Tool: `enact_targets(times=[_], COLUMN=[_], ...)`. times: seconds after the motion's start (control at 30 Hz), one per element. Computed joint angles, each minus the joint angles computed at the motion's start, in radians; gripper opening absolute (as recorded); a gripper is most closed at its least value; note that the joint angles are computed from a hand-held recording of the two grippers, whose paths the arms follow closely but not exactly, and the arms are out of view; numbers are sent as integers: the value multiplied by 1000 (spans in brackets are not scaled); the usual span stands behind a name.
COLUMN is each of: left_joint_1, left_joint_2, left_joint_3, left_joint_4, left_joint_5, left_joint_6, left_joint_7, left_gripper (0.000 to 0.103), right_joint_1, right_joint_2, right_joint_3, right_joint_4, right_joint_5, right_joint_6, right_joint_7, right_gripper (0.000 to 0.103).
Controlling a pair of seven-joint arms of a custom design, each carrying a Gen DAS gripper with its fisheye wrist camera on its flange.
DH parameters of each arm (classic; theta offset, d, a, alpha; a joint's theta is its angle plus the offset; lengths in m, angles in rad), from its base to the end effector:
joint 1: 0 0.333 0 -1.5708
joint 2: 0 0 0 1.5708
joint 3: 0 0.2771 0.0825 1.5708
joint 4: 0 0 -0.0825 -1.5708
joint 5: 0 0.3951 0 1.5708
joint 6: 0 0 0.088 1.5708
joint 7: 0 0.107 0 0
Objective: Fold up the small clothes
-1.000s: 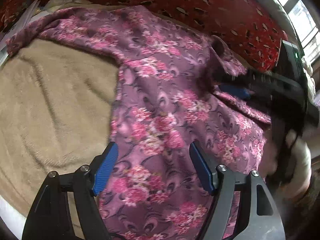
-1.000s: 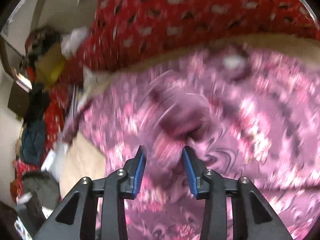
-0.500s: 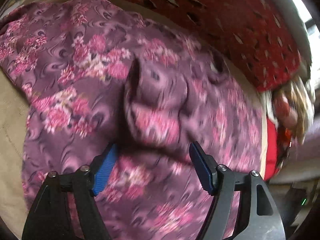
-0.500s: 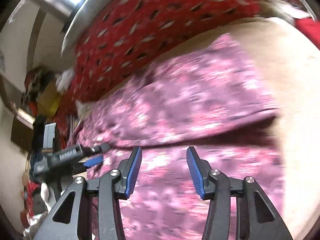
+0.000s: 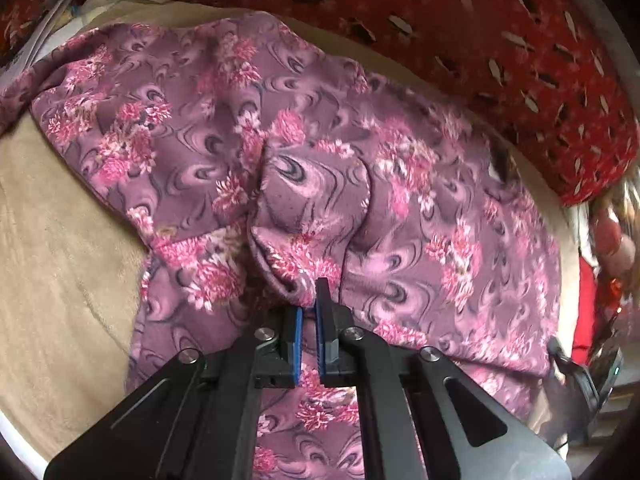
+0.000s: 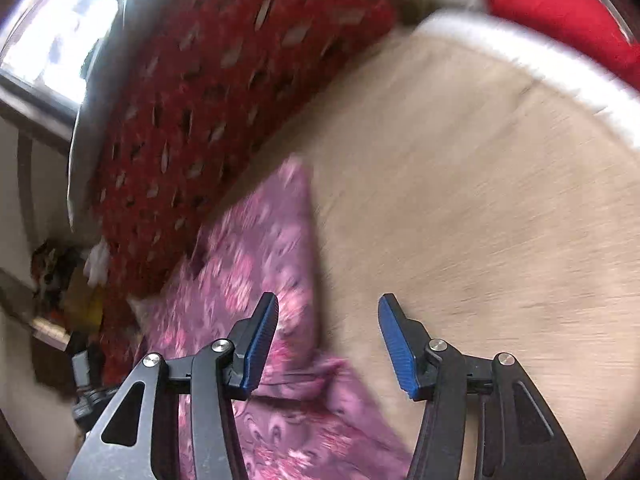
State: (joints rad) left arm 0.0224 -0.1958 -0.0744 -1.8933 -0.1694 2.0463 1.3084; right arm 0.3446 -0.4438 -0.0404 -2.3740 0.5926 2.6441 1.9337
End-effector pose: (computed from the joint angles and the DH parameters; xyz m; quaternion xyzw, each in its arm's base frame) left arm 0.5475 -0.0406 0.5826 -0.7788 0.5985 -0.1831 0.0421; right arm 0.4719 0.1312 0.5291 -0.4734 0.7832 0.0607 0.3984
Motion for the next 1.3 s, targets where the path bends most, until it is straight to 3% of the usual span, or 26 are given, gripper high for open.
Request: enact_targets(times=[0.03,0.13,0.17,0.2,0.23,0.27,0.3,0.33,0.4,0.57,0.7,0.73,0.8,0.87,0.97,1.0,1.03,1.07,1.13,1.17,1.3], left_joint_1=[-2,-5,-2,3,6,9,12,12,8,3,14,27,57,104,180,202,224,248,283,295,310], left_joint_2=[-4,-32,-45,-58,-79,-109,-134,-143,-123,2,-28,-35,-43,-49,-35,-26,-11,16,58,93,206], left_joint_3=[0,3,7,14,23,39,47,45,34,-5,59,71,87,101,124,130,135,143,154,157,150], left_joint_4=[-4,-30,-44,-55,-76,-103,-124,-130,-110,-28,-27,-24,-18,-13,16,30,54,92,144,188,316], left_joint_5=[-1,-1,-1,-8,-30,-68,-95,-102,-91,17,-143,-155,-143,-77,43,80,119,164,223,246,227], left_joint_6=[3,-9,-14,-13,-1,23,54,73,79,24,7,0,0,22,43,44,47,48,39,28,-49], left_joint_7=[7,45,49,46,44,49,49,42,34,16,121,137,157,158,143,138,134,132,149,162,227], left_gripper=[4,17,17,17,17,17,17,17,17,18,18,18,27,44,44,45,45,49,57,60,65], right_joint_1=[2,-56,-126,-163,-164,-145,-160,-154,-170,-46,36,61,72,105,141,146,156,161,223,229,194], right_joint_2=[13,-30,-45,-38,-18,-12,-34,-65,-92,21,185,205,281,370,526,550,598,612,576,569,561], right_joint_3=[5,84,141,163,153,129,140,135,161,138,156,148,177,194,222,225,238,246,203,198,233], right_joint_4=[15,-25,-32,-16,17,25,7,-15,-27,129,297,323,386,465,611,644,664,650,552,540,523], right_joint_5=[-9,-116,-217,-322,-358,-364,-350,-395,-458,-462,-428,-442,-407,-358,-303,-309,-306,-344,-567,-620,-513], right_joint_6=[-7,125,109,38,-62,-105,-93,-60,-11,-34,-63,-95,-64,-43,-16,-52,-40,-14,136,150,172], right_joint_7=[-5,64,141,194,197,200,207,255,318,215,119,143,83,49,9,10,-22,-1,116,150,77], right_gripper=[7,6,6,6,6,6,3,11,10,12,17,17,17,17,19,22,36,37,40,40,41])
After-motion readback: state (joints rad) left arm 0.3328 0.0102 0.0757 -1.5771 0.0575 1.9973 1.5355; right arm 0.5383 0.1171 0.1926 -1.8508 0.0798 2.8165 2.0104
